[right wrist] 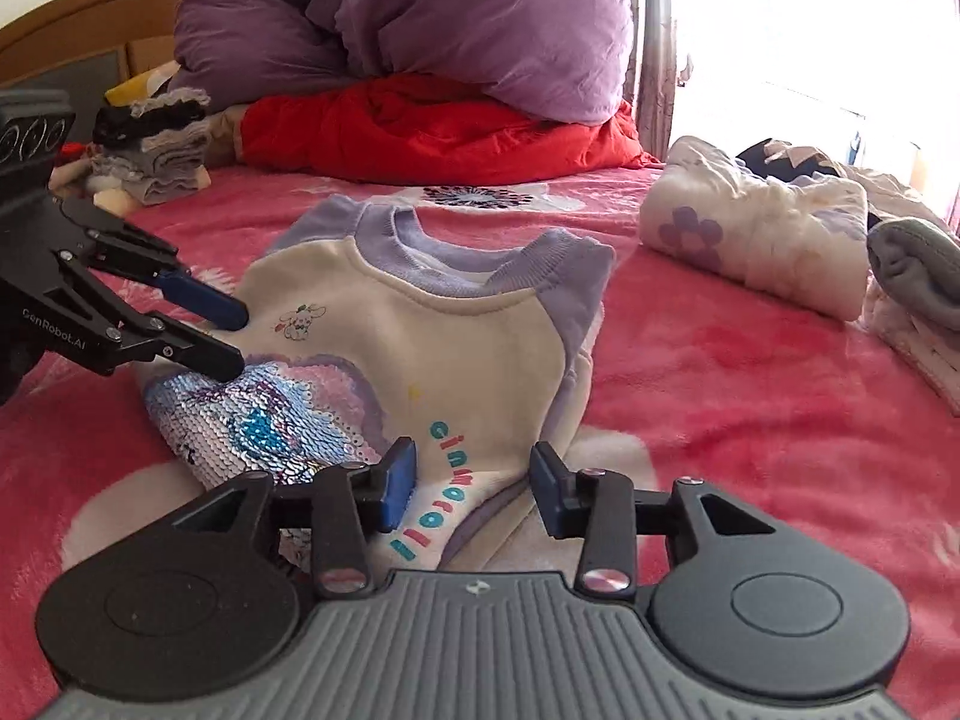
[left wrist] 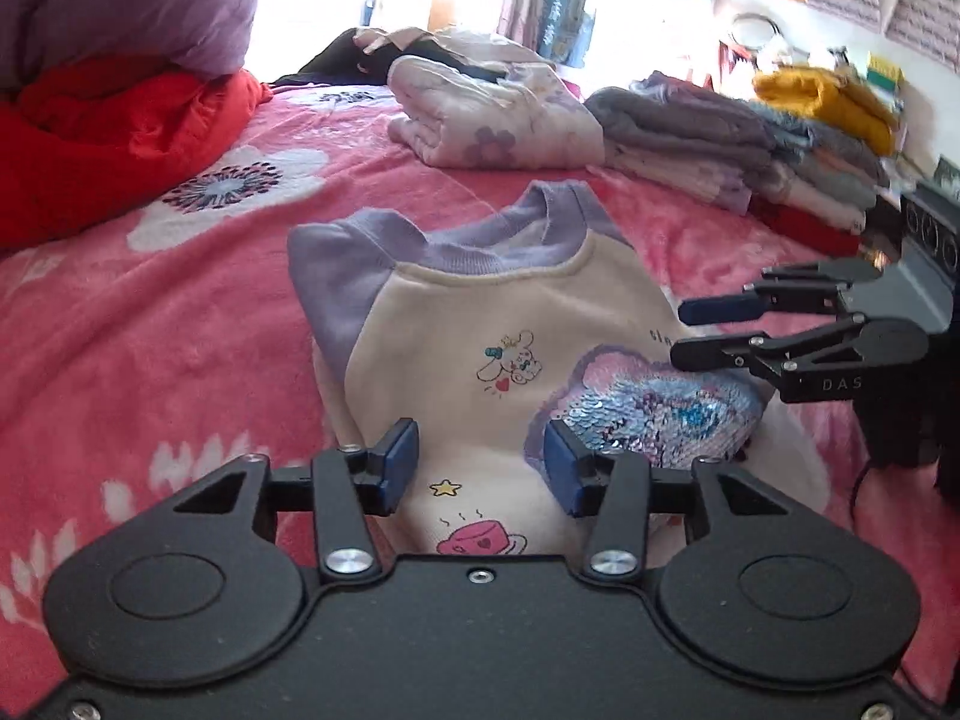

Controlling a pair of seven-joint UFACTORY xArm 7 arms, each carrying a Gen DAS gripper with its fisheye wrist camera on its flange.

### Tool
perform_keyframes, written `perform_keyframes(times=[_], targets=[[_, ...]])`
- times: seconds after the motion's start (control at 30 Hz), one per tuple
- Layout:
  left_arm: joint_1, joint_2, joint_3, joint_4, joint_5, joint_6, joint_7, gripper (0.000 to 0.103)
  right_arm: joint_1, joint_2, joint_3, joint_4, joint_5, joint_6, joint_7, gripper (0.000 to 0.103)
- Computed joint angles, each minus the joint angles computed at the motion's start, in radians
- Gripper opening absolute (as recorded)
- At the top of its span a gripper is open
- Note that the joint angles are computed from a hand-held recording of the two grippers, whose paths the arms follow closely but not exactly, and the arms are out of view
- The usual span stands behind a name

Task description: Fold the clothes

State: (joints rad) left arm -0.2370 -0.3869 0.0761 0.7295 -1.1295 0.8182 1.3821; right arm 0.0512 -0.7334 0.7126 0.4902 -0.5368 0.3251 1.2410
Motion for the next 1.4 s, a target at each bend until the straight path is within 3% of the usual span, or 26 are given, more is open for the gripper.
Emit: perform_keyframes(times=[0.07,0.13,0.23,0.33,0.43,0.57,0.7,0.77,0.8,0.93,1.03,1.1,1.2,1.23,1.3,1.33,1.4], targets=[[0.016,0.018,0.013,0.021,-0.035,0.010,-0.102,0.048,-0.010,-0.058,0.010,-0.018,0.026,-0.011,0.076,0.046],[0.035,0.057,0.014,0.044,-0.046,0.018,-0.213,0.048,-0.028,-0.099,0.004,-0.060,0.078,-0.074,0.176,0.065],[0.066,0.126,0.011,0.085,-0.041,0.061,-0.372,0.051,-0.060,-0.111,-0.003,-0.141,0.179,-0.204,0.316,0.069],[0.090,0.178,0.003,0.115,-0.067,0.117,-0.460,0.056,-0.076,-0.080,-0.012,-0.189,0.247,-0.319,0.356,0.075],[0.111,0.214,-0.009,0.135,-0.110,0.160,-0.499,0.056,-0.111,-0.037,0.004,-0.190,0.277,-0.394,0.326,0.081],[0.131,0.244,-0.034,0.147,-0.162,0.183,-0.520,0.054,-0.193,0.013,0.069,-0.174,0.321,-0.473,0.299,0.081],[0.137,0.256,-0.048,0.148,-0.206,0.218,-0.522,0.053,-0.227,0.051,0.100,-0.149,0.356,-0.490,0.246,0.080],[0.136,0.248,-0.059,0.141,-0.205,0.207,-0.514,0.053,-0.233,0.061,0.109,-0.148,0.380,-0.505,0.228,0.065],[0.136,0.245,-0.061,0.138,-0.205,0.206,-0.509,0.053,-0.234,0.072,0.112,-0.155,0.400,-0.531,0.228,0.049],[0.137,0.244,-0.064,0.128,-0.207,0.193,-0.527,0.026,-0.246,0.091,0.143,-0.168,0.470,-0.583,0.218,0.043],[0.135,0.231,-0.063,0.115,-0.225,0.191,-0.532,0.018,-0.273,0.082,0.190,-0.188,0.537,-0.631,0.225,0.029],[0.143,0.223,-0.047,0.115,-0.234,0.235,-0.567,0.017,-0.271,0.090,0.199,-0.203,0.580,-0.683,0.229,0.022],[0.149,0.222,-0.051,0.119,-0.183,0.219,-0.590,0.024,-0.238,0.089,0.193,-0.223,0.658,-0.740,0.251,0.021],[0.150,0.226,-0.051,0.117,-0.173,0.210,-0.596,0.033,-0.225,0.089,0.187,-0.221,0.668,-0.721,0.240,0.023],[0.160,0.232,-0.037,0.119,-0.174,0.248,-0.600,0.043,-0.218,0.074,0.192,-0.206,0.680,-0.637,0.214,0.036],[0.164,0.222,-0.036,0.114,-0.165,0.250,-0.596,0.047,-0.220,0.062,0.201,-0.208,0.686,-0.631,0.223,0.037],[0.168,0.215,-0.035,0.091,-0.175,0.236,-0.585,0.047,-0.222,0.029,0.216,-0.209,0.691,-0.609,0.242,0.046]])
